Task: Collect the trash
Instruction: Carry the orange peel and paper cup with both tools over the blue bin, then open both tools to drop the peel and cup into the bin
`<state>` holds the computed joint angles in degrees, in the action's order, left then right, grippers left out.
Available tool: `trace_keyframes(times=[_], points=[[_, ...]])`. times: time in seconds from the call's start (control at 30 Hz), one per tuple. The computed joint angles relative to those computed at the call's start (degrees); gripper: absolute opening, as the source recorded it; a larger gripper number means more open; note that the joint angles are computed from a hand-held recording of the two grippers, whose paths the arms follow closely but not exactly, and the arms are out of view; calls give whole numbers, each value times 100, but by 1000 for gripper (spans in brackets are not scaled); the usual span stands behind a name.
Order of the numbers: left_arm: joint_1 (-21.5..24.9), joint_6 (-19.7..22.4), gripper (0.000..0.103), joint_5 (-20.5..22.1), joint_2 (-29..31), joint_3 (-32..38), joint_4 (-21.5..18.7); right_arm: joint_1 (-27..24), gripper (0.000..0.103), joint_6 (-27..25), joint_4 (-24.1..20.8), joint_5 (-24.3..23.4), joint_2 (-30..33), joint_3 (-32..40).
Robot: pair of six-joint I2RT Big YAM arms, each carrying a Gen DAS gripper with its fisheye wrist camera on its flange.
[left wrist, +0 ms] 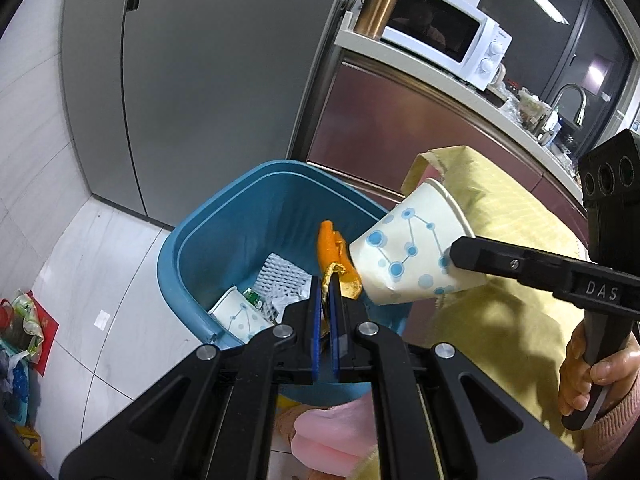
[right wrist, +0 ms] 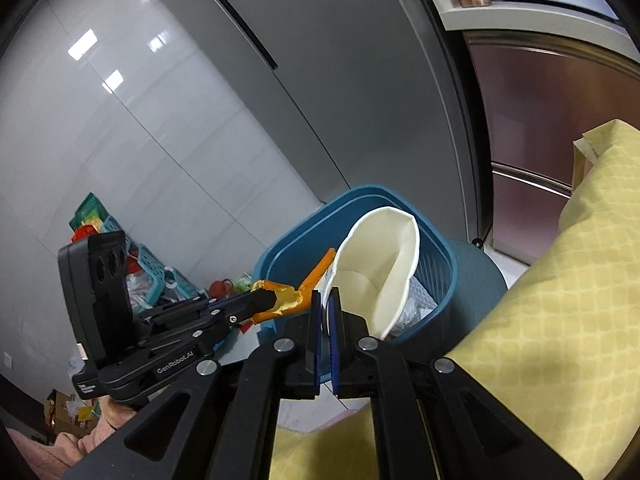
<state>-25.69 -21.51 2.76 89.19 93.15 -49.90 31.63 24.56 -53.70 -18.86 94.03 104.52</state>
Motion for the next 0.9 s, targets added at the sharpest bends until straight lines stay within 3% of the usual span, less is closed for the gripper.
trace_keyframes(times=[0.37,0.67,0.9], points=[[92,-96,5,172,313,66,-52,22,6,-64,-435,82,447,481],[71,-193,13,411,580,161,14,-23,8,3,-262,36,243,196],[-63,-118,21,396,343,22,200,-100,14,76,17,-51,-241,-312]])
